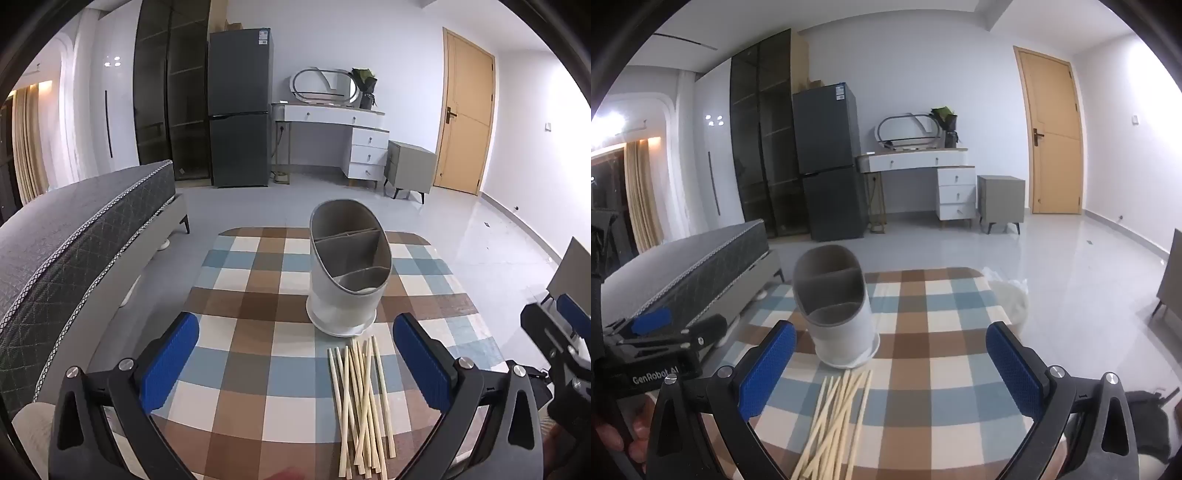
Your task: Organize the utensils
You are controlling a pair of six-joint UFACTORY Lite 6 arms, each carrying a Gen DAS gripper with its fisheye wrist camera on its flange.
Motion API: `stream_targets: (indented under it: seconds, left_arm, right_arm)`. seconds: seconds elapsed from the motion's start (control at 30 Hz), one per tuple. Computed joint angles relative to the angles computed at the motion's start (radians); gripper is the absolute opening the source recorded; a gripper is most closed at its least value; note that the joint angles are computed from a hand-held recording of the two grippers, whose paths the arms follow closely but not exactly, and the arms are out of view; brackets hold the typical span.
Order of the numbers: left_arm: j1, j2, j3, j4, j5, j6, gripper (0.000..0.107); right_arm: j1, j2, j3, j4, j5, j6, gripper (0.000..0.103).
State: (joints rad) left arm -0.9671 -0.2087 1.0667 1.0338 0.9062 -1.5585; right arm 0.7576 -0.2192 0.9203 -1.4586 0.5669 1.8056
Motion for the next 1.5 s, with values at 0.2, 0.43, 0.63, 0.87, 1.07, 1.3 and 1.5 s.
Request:
stream_targets:
  seconds: [0.2, 0.43, 0.63, 0.87, 1.07, 1.3, 1.5]
  left_arm:
    - [0.037, 0.005, 0.013, -0.067, -0.012, 0.068, 0.102]
    - [0.032, -0.009, 0.003, -0.053, -0.014, 0.043, 0.102]
    - [0.026, -0.004, -0.001, -0.025, 0.005, 0.018, 0.102]
    - [0.015, -0.011, -0.006, -0.023, 0.012, 0.007, 0.102]
    - [0.006, -0.008, -0.002, -0.019, 0.024, -0.001, 0.102]
    - [0.003, -0.002, 0.007, -0.023, 0.032, 0.007, 0.102]
    - [0.003, 0.001, 0.008, -0.023, 0.029, 0.003, 0.102]
  right_arm:
    - [-0.001, -0.002, -0.003, -0.006, -0.002, -0.004, 0.103]
    - [0.002, -0.035, 0.022, 0.072, -0.004, -0.092, 0.103]
    - [-0.002, -0.016, -0.014, -0.034, -0.004, 0.033, 0.103]
    - [0.014, -0.013, -0.027, -0.089, -0.002, 0.085, 0.103]
    - [0.009, -0.032, -0.041, -0.099, -0.013, 0.097, 0.103]
    - [0.004, -0.030, -0.039, -0.111, -0.022, 0.111, 0.103]
    - [0.008, -0.033, -0.041, -0.103, -0.021, 0.102, 0.103]
